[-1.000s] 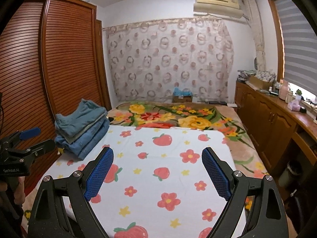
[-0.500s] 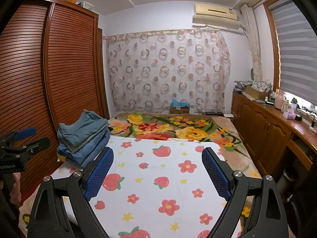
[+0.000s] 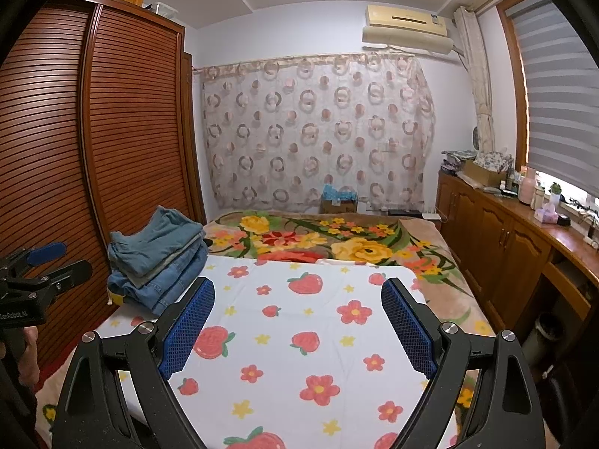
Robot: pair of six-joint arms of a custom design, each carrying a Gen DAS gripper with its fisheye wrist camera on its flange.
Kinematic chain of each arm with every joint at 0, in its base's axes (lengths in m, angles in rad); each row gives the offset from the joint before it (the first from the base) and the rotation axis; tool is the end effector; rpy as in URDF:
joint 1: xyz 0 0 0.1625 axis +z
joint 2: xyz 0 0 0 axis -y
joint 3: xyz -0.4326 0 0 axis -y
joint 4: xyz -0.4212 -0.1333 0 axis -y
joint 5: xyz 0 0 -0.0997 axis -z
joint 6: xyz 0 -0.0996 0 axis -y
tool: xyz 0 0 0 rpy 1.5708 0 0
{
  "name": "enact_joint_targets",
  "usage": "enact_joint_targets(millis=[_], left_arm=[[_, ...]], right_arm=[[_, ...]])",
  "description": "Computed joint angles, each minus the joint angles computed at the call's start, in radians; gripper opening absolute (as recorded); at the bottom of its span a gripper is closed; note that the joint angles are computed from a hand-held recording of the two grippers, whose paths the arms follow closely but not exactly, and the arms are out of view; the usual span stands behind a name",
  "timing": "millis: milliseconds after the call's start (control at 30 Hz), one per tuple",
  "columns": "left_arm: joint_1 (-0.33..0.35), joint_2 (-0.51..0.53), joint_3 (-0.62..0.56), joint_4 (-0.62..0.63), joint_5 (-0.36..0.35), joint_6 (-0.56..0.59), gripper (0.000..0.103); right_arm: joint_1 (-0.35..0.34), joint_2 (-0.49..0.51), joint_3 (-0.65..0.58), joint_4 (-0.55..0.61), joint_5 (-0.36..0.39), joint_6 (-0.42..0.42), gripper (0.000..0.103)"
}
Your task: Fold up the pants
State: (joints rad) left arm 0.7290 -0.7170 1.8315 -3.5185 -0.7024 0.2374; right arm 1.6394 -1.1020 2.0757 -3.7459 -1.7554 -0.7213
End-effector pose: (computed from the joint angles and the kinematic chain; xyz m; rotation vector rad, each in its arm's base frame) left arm -0.3277 -0.5733 0.0992 0.7598 2.1670 -1.2607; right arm 0.1531 -0.5504 0.2577 0.7287 -2.1162 1.3834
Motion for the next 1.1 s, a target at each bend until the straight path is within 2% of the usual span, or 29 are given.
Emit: enact_joint_targets(millis=[733,1100], left_arm=[[0.007,-0.007,0.010,-0.011,0.006,0.013,0.103],[0.031,-0.014,0.017,-0.018,-0.002,0.023,0.103]], right_arm=[[-0.005,-0.005,0.001,0.010,0.005,0.001,0.092],[0.004,-0.004,-0.005,0.021,-0.009,0.008,0.092]])
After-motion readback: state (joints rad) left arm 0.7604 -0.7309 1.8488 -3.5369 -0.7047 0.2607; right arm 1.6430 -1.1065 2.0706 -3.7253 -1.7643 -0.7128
